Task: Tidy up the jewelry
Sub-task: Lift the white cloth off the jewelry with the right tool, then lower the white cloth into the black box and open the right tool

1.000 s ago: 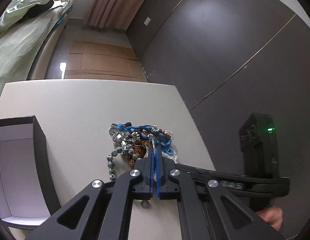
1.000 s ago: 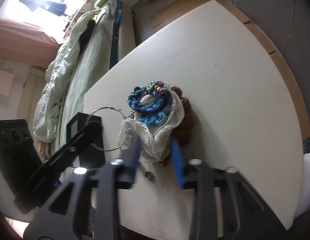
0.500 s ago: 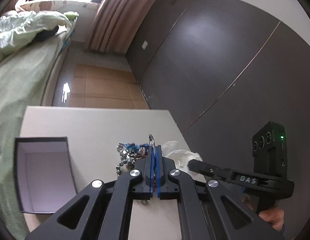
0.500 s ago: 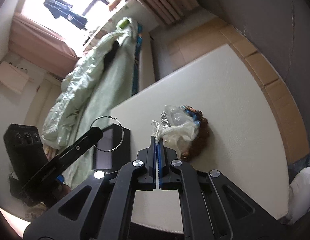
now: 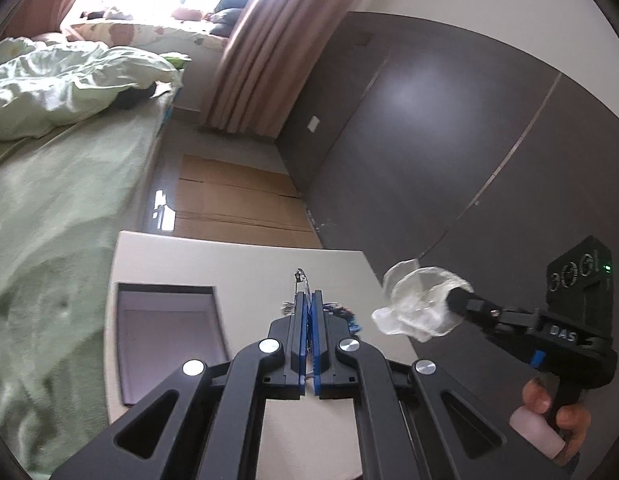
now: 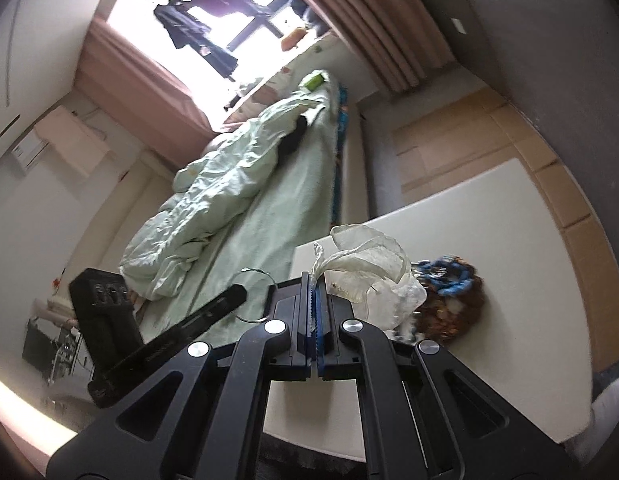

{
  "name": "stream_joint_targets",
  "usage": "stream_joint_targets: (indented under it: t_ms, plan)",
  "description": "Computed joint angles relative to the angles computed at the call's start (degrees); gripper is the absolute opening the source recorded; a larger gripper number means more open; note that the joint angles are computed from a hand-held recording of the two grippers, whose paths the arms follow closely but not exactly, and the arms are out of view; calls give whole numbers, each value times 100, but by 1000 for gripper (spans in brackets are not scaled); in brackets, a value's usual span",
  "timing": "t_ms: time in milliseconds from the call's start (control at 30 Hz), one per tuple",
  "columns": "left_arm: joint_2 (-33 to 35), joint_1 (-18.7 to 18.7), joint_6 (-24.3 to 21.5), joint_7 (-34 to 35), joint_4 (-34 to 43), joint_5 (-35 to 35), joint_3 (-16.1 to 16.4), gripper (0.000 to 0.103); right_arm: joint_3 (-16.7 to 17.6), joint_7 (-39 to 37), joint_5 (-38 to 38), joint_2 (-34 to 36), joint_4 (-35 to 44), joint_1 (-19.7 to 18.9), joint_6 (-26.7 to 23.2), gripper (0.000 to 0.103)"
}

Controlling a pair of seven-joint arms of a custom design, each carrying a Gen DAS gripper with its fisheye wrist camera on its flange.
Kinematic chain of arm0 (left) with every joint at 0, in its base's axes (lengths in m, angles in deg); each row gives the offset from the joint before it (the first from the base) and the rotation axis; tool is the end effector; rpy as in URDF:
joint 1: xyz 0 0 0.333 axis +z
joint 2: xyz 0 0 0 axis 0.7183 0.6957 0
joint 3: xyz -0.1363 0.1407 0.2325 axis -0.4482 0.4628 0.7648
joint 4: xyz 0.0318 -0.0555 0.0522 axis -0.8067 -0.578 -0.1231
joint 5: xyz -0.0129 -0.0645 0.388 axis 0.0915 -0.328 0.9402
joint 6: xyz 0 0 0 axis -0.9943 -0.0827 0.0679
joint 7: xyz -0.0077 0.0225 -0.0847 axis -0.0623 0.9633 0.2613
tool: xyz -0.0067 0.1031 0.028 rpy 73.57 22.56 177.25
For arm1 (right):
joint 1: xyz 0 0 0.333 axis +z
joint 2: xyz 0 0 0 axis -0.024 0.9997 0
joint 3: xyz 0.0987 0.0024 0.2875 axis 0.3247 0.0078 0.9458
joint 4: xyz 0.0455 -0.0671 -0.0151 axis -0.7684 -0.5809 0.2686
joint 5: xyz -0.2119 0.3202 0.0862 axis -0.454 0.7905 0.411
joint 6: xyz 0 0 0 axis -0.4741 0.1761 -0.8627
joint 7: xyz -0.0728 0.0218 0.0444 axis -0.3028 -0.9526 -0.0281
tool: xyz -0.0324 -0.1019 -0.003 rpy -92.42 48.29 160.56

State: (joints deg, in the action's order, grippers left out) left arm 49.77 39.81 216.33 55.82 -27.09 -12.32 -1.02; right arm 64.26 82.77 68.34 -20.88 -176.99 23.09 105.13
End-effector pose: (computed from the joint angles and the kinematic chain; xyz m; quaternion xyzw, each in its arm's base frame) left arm 0.6224 -0.2083 0.6417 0.4664 -0.7531 0.4637 0.0191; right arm 0.4980 0.3399 0.6710 -0.4727 0.7331 -0.0791 0.4825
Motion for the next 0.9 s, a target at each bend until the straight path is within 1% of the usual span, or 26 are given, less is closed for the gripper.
stream_joint_targets:
  t_ms: [200, 300, 433, 467, 500, 533, 567, 600, 633, 667, 733, 767, 833, 900]
  plan:
    - [61, 103, -41, -211, -10, 310, 122, 0, 52, -286, 131, 462, 608, 99, -228, 3]
    - [109, 124, -42, -362, -28, 584, 170, 0, 71, -642, 318, 793, 1066, 133, -468, 3]
    - [226, 166, -58, -415, 16, 767, 188, 1, 110, -1199, 562, 1383, 1941, 183, -941, 3]
    - [268, 172, -94, -461, 48, 805, 187, 6, 126, -1360, 624, 1576, 2223, 206, -1094, 3]
    - [312, 201, -165, -483, 96, 790, 185, 22, 133, -1486, 686, 1735, 2450, 228, -1206, 3]
    - [323, 218, -156, -519, 100, 796, 190, 35, 142, -1611, 750, 1898, 2684, 251, -1314, 3]
    - [292, 217, -31, -552, 43, 816, 195, 60, 155, -1778, 807, 2156, 3053, 287, -1507, 3]
    - [217, 224, 183, -514, -82, 767, 188, 64, 138, -1849, 832, 2279, 3224, 328, -1596, 3]
    - [127, 235, 418, -424, -209, 709, 183, 64, 140, -1973, 888, 2488, 3511, 362, -1728, 3]
    - [104, 230, 490, -422, -233, 757, 192, 64, 128, -2045, 936, 2604, 3664, 391, -1785, 3]
    - [81, 222, 534, -510, -243, 896, 224, 64, 116, -2222, 1034, 2877, 4016, 445, -1905, 3]
    - [68, 220, 534, -598, -257, 968, 243, 64, 112, -2292, 1101, 2921, 4054, 445, -1899, 3]
    - [71, 218, 508, -694, -237, 1096, 262, 64, 116, -2404, 1220, 2955, 4010, 444, -1785, 3]
    - [23, 203, 606, -724, -299, 1248, 277, 64, 151, -2522, 1369, 2996, 3944, 403, -1606, 3]
